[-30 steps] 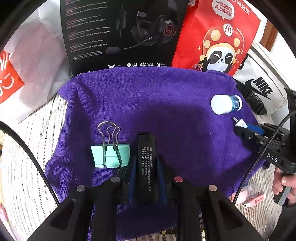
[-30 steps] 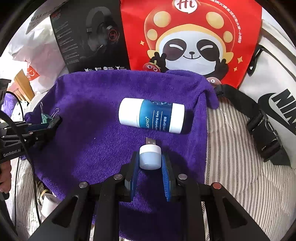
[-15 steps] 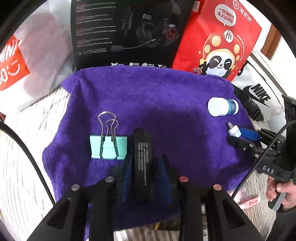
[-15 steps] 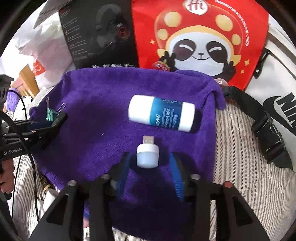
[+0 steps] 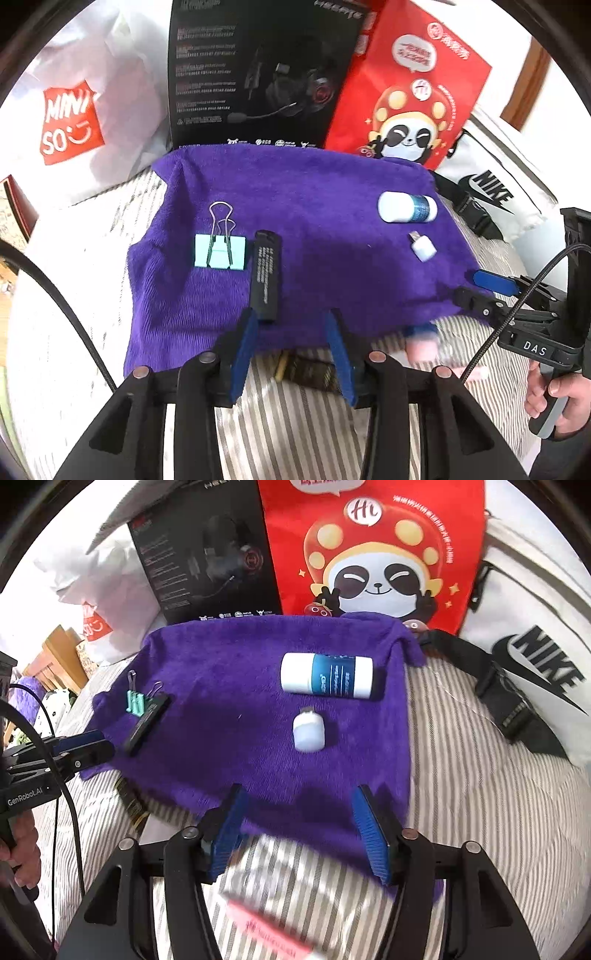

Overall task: Organize rigid objects
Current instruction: 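Open left tool to drop the black case on the towel while right tool releases the white USB light, then grasp the white plug charger with left tool while right tool moves toward the pink highlighter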

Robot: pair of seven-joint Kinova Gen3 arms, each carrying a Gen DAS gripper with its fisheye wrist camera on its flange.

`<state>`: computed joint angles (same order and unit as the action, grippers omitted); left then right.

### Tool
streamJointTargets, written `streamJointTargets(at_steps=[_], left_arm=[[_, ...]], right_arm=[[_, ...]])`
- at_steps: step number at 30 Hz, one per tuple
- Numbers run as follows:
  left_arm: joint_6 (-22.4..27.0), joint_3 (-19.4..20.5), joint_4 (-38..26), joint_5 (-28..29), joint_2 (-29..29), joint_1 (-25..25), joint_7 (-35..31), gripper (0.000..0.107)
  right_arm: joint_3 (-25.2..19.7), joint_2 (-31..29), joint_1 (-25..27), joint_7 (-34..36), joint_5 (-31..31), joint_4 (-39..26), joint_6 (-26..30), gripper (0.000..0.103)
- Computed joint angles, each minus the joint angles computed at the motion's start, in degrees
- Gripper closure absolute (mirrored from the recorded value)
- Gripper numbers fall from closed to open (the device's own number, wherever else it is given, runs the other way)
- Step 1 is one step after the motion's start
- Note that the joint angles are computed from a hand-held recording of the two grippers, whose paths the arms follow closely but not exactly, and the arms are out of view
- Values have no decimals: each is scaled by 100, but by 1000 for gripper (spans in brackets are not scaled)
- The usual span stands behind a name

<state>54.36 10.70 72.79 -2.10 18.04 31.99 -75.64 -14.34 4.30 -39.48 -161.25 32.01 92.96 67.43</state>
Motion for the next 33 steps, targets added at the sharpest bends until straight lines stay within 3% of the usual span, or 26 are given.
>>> streamJointTargets(at_steps=[10,16,20,24,27,33], left_arm=[[-223,93,809,-355,-618,252,507,62],[-507,272,1218,-115,-740,195,453,62],[-568,294,1269,-569,-619,517,711,62],[-825,355,1393,-394,-581,470,465,60],[-782,407,1351,-354,-519,461,255,61],[-547,251,1154,-1015,-316,925,461,61]], right_arm=[[-616,-436,-549,-1007,309,137,880,35],[-937,-580,-802,-1547,420,176,1461,33],[-1056,-722,-850,-1704,363,271,1577,33],[-1218,-844,-854,-1885,370,370,1680,33],[-1311,-906,-856,-1993,394,414,1746,33],[-1374,-986,-769,-1995,349,528,1578,32]])
